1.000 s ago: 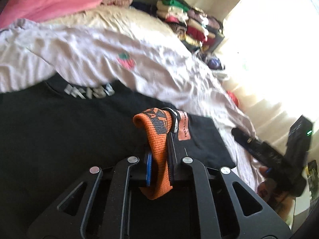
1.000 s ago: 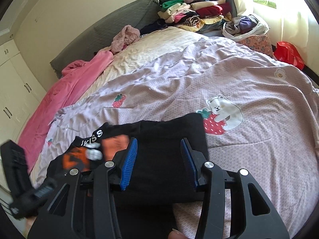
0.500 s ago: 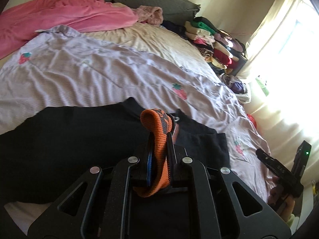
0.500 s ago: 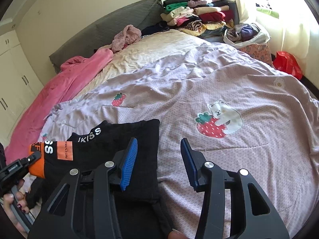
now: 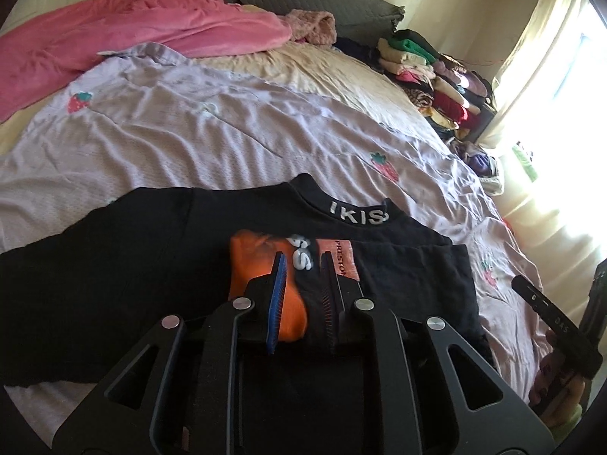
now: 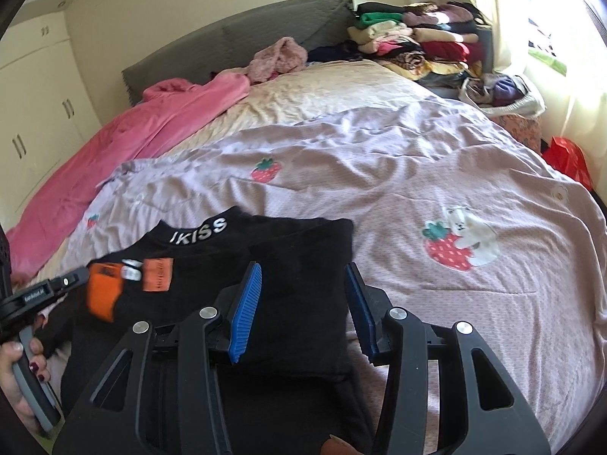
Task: Fold small clothes
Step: 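Lay the held cuff onto the shirt body and open the left gripper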
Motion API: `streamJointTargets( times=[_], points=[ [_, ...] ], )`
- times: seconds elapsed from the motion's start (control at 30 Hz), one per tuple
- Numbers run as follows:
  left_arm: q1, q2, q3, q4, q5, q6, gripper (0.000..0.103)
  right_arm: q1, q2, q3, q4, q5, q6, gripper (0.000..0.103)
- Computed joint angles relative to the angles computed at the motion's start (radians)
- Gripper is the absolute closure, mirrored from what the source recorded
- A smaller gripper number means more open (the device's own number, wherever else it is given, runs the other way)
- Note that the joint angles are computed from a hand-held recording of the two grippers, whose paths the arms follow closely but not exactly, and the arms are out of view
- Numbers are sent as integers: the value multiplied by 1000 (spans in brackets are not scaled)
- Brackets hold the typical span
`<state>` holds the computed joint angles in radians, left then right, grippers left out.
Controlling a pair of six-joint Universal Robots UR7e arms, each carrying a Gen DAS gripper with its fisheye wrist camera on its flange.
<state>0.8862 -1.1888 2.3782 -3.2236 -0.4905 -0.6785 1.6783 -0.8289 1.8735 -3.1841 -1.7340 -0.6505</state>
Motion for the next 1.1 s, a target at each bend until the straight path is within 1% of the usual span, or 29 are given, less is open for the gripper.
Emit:
streamJointTargets(
  times=[0.07, 0.1, 0.2, 0.23, 0.27, 0.33, 0.4, 0.43, 0.47, 0.5, 0.57, 0.63, 0.67, 0.73, 0.83, 0.9, 1.0, 1.03, 1.07, 1.1],
  points=[
    [-9, 3, 1, 18, 30, -17, 93, 7, 6, 4, -2, -3, -14, 58],
    [-10, 8, -3, 22, 30, -11, 93, 9, 8, 6, 1, -2, -22, 58],
    [9, 38, -34, 51, -18, 14, 93, 18, 20, 11, 11, -3, -49, 58],
    [18, 50, -48, 82, -27, 14, 92, 21, 24, 11, 16, -3, -54, 58],
    [26, 60, -60, 113, -30, 7, 89, 24, 29, 11, 27, -5, -62, 58],
    [48, 71, -91, 249, -30, -47, 86, 27, 38, 11, 33, -12, -73, 58],
    [71, 78, -102, 316, -45, -79, 85, 28, 49, 7, 45, -22, -83, 58],
    [86, 87, -102, 324, -53, -78, 85, 28, 54, 1, 56, -29, -81, 56],
    [92, 99, -95, 291, -56, -59, 85, 26, 63, -10, 72, -46, -72, 53],
    [97, 112, -81, 224, -58, -19, 85, 25, 68, -16, 79, -58, -66, 52],
    [101, 118, -62, 155, -65, 21, 85, 19, 91, -44, 98, -108, -39, 51],
    [99, 112, -55, 146, -69, 28, 85, 15, 111, -72, 119, -169, 1, 49],
    [99, 111, -55, 145, -73, 28, 85, 6, 124, -96, 147, -206, 48, 49],
    [98, 109, -54, 140, -79, 29, 85, -8, 119, -109, 197, -180, 87, 49],
    [93, 102, -41, 120, -85, 29, 85, -2, 118, -102, 184, -187, 76, 49],
    [86, 94, -33, 121, -84, 17, 84, 1, 117, -97, 178, -188, 67, 47],
    [63, 82, -22, 152, -55, -12, 76, 6, 100, -84, 185, -166, 61, 44],
    [47, 79, -18, 181, -24, -31, 70, 7, 89, -74, 184, -144, 56, 40],
    [39, 78, -15, 195, -9, -42, 67, 9, 84, -71, 184, -133, 54, 39],
    [32, 74, -11, 205, -1, -52, 67, 12, 79, -69, 185, -124, 52, 38]
  ],
)
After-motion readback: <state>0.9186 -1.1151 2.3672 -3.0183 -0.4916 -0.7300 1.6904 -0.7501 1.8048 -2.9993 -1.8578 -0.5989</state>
